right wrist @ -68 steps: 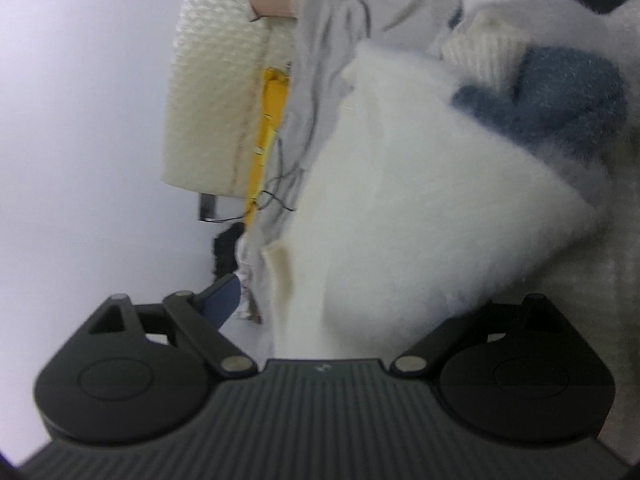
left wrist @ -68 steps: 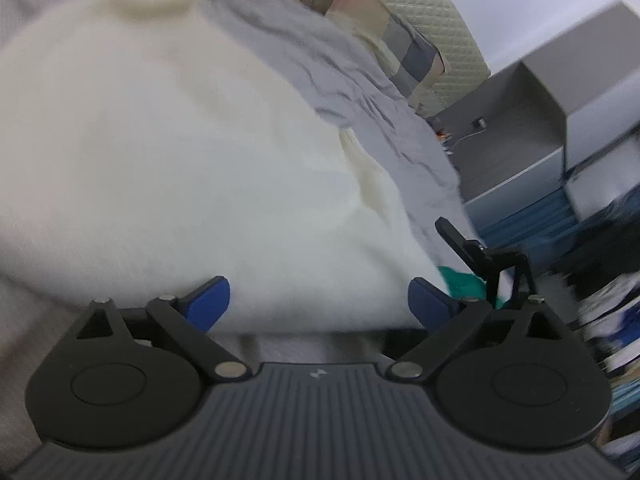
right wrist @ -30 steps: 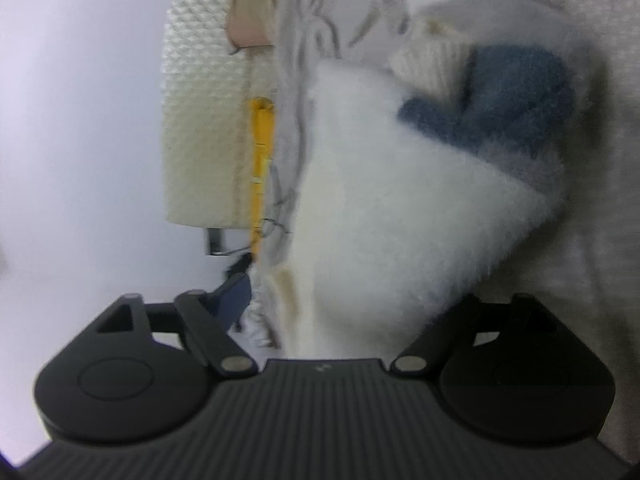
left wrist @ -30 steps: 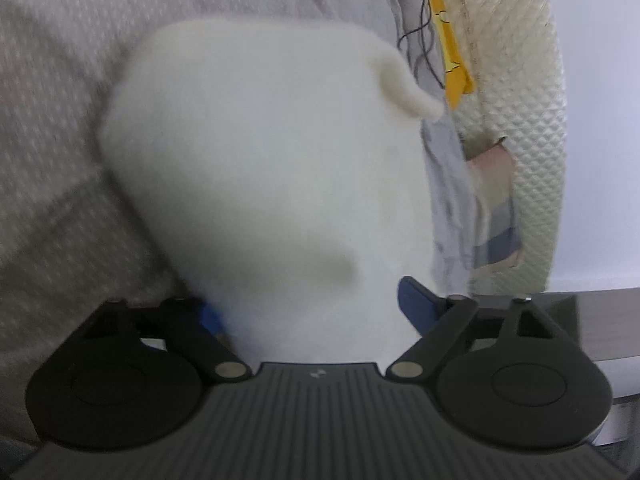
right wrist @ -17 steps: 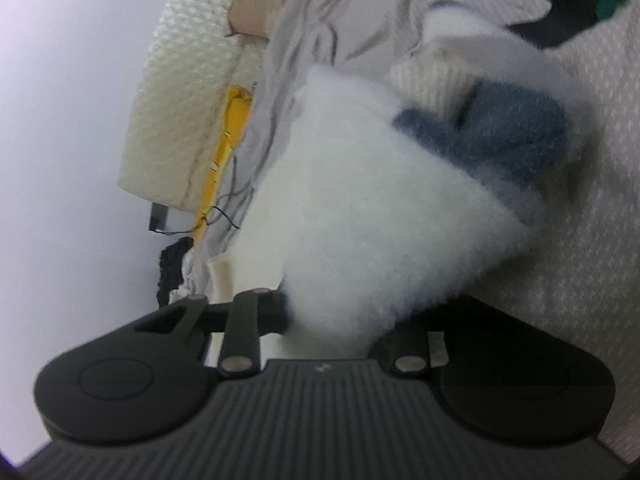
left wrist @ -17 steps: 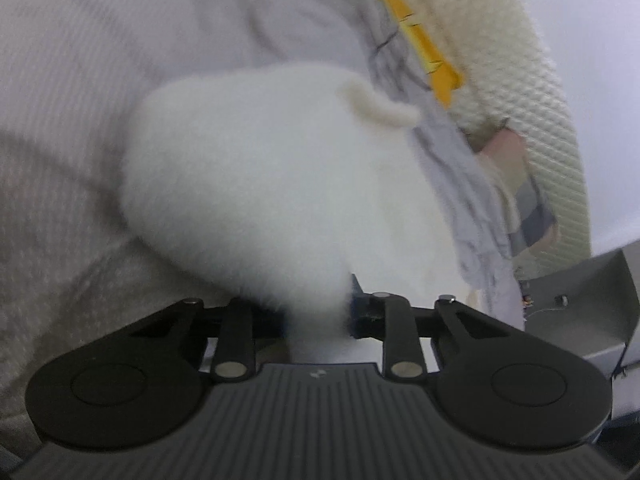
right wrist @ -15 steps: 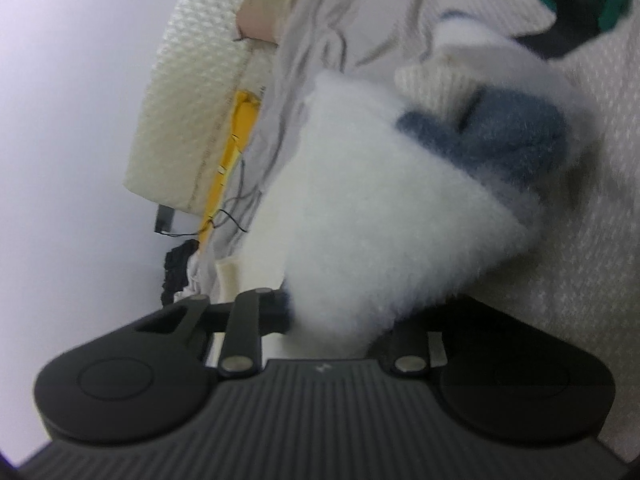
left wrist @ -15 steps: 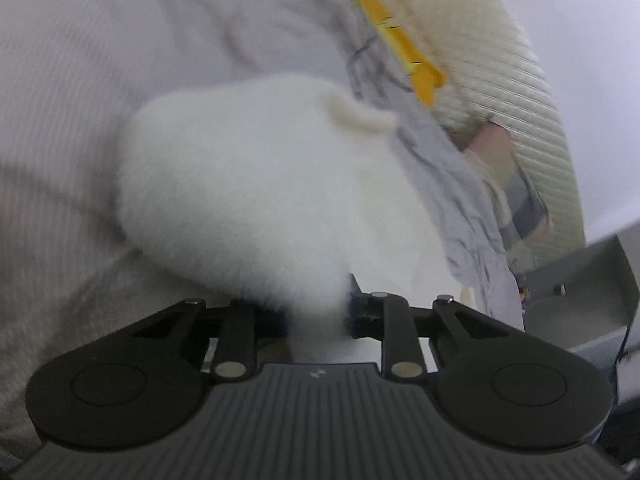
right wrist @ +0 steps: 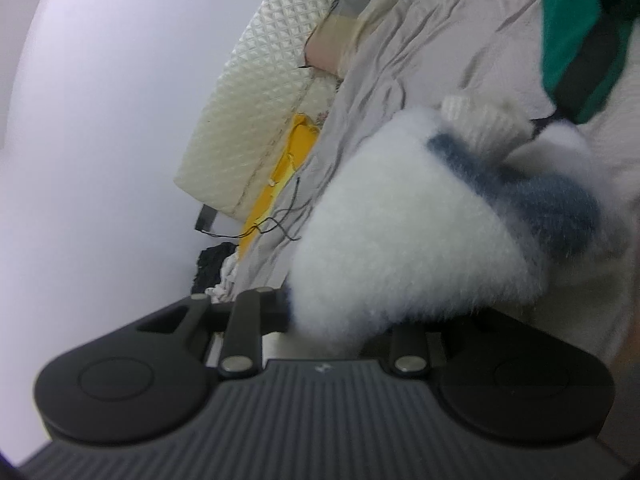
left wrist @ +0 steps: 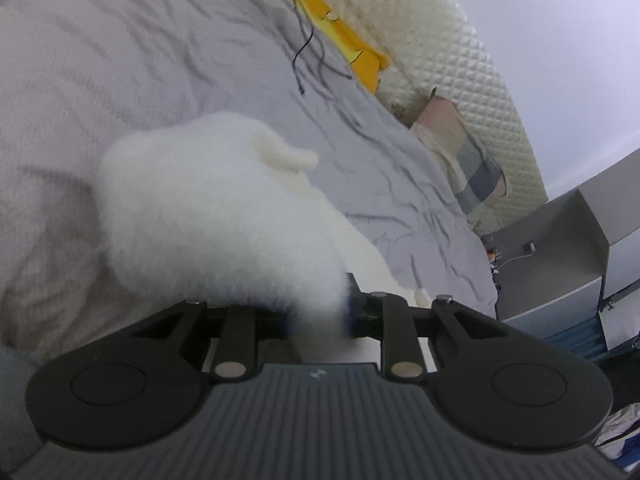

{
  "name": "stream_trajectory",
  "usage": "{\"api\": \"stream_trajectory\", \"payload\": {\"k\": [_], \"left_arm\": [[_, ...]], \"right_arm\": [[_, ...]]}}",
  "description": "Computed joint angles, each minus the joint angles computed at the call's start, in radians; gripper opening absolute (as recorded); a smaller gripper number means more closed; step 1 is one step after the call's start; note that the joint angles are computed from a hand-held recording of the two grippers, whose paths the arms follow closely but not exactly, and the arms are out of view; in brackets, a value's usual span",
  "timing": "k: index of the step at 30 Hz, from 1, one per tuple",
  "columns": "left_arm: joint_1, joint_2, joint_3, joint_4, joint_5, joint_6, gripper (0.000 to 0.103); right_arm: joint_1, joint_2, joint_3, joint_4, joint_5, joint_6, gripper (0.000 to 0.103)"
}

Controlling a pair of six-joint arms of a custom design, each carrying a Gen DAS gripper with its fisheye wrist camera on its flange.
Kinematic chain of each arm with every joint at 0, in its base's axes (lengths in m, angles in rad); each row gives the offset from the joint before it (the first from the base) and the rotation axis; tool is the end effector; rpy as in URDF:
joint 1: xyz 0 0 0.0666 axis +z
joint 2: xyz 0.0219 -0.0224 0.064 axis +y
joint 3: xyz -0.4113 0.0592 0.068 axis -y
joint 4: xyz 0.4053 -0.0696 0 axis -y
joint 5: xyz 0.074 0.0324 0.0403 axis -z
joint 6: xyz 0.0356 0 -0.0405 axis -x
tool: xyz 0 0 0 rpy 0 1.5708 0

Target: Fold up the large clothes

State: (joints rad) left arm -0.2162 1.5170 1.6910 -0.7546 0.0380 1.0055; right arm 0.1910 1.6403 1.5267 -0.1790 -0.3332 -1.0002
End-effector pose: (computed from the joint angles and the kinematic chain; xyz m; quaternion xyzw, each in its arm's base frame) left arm 0.5450 -0.1215 0.5549 -0.3299 0.8156 -0.2862 0.3795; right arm 0.6105 0.1295 0.4590 0.2207 0.7666 0.4402 0.4123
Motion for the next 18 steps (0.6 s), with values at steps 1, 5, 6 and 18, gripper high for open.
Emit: {"api": "stream_trajectory", "payload": {"k": [1,5,6,18], "left_arm": [[0.001,-0.001,-0.005,-0.001,0.003,-0.007,0.027],[0.013,0.019,0.011,-0.009,0.032,-0.024,0.036],[0.018,0.024,0.015,-0.002,0.044,-0.036,0.040],[0.055,0.211,0.297,-0.028,0.078,-0.123,0.055]], "right_arm": [[0.001,0.007,0.009,-0.012,0.000,0.003,0.034],[-0.008,0.026,0.031,-0.017,-0.036,-0.015,0.038],[-0.008,0.030,0.036,-0.011,-0.041,-0.028,0.041],[-0.026,0.232,0.414,-0.208,-0.114,0.004,0.071]]}}
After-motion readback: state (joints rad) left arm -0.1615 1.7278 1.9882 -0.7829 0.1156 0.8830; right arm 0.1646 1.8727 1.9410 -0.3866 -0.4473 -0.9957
